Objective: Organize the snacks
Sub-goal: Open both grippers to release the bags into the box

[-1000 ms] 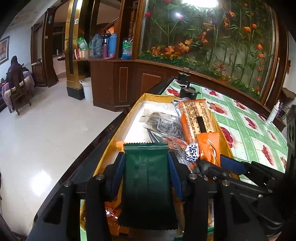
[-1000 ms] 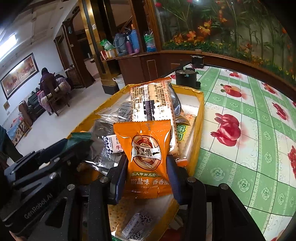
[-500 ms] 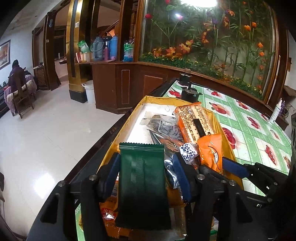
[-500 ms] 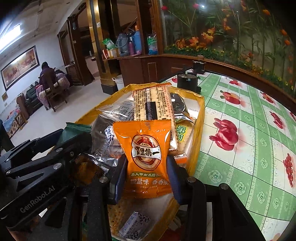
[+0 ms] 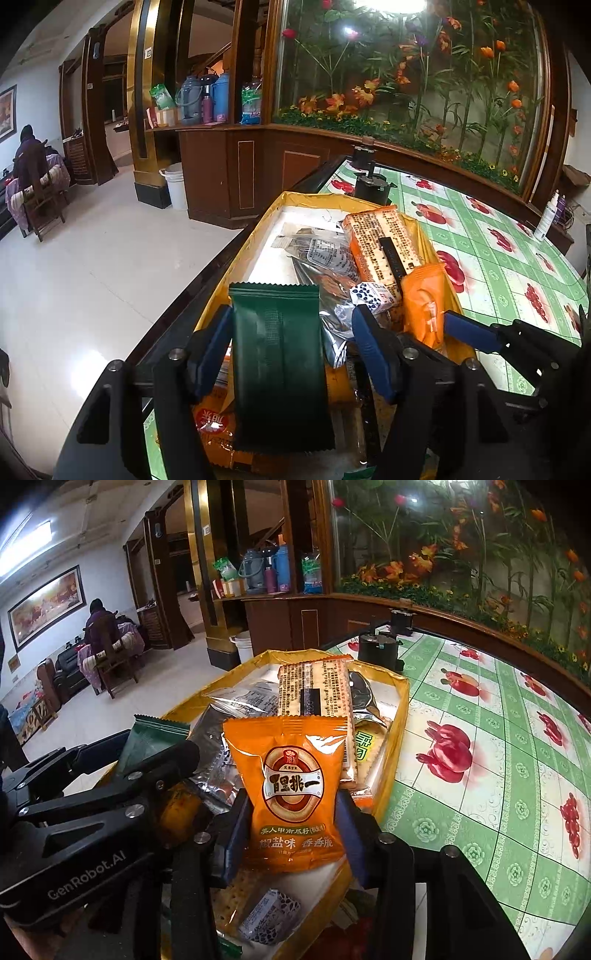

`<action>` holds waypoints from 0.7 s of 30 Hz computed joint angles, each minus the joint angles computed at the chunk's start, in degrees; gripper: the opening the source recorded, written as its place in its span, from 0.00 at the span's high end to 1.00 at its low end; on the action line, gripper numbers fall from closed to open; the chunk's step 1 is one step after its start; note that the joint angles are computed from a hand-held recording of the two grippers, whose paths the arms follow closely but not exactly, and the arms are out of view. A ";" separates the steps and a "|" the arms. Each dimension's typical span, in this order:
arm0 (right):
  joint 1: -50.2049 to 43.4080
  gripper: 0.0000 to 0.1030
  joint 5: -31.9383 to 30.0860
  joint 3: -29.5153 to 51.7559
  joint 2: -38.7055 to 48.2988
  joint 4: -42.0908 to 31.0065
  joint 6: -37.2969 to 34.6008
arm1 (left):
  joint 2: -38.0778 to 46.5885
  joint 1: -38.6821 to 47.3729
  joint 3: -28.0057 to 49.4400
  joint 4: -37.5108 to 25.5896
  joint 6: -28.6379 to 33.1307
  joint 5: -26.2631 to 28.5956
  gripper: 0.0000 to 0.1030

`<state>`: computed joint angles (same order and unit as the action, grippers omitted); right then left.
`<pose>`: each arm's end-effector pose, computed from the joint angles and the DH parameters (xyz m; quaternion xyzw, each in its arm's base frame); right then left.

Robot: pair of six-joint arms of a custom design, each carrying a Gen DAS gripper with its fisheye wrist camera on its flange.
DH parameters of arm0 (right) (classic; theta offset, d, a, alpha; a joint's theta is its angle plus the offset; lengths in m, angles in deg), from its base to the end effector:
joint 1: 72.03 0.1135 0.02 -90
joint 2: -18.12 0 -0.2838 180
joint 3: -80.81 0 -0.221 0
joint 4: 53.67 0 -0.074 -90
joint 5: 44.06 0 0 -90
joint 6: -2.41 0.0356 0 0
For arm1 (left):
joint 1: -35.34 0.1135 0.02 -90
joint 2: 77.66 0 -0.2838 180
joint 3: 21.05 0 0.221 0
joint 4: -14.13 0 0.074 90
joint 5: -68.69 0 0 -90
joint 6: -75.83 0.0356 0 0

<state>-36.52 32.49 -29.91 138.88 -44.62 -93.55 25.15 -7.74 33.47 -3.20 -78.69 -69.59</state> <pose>0.3069 0.2292 0.1112 -0.3659 0.8332 0.2058 0.3600 0.2156 -0.1652 0.1363 -0.2508 0.8603 0.0806 0.4364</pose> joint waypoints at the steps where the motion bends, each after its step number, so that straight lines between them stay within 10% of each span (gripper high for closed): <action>1: -0.09 0.47 -0.25 -0.37 -0.28 0.21 -0.05 | -0.18 -0.19 0.00 -0.29 -0.08 -0.16 0.35; 21: -1.68 0.19 -2.69 -14.83 -9.86 10.55 -1.40 | -0.18 -10.30 7.21 -21.19 -13.97 -10.35 0.05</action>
<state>-38.20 29.80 -44.74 129.02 -34.07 -94.95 24.97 -18.05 40.68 -24.39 -92.66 -79.95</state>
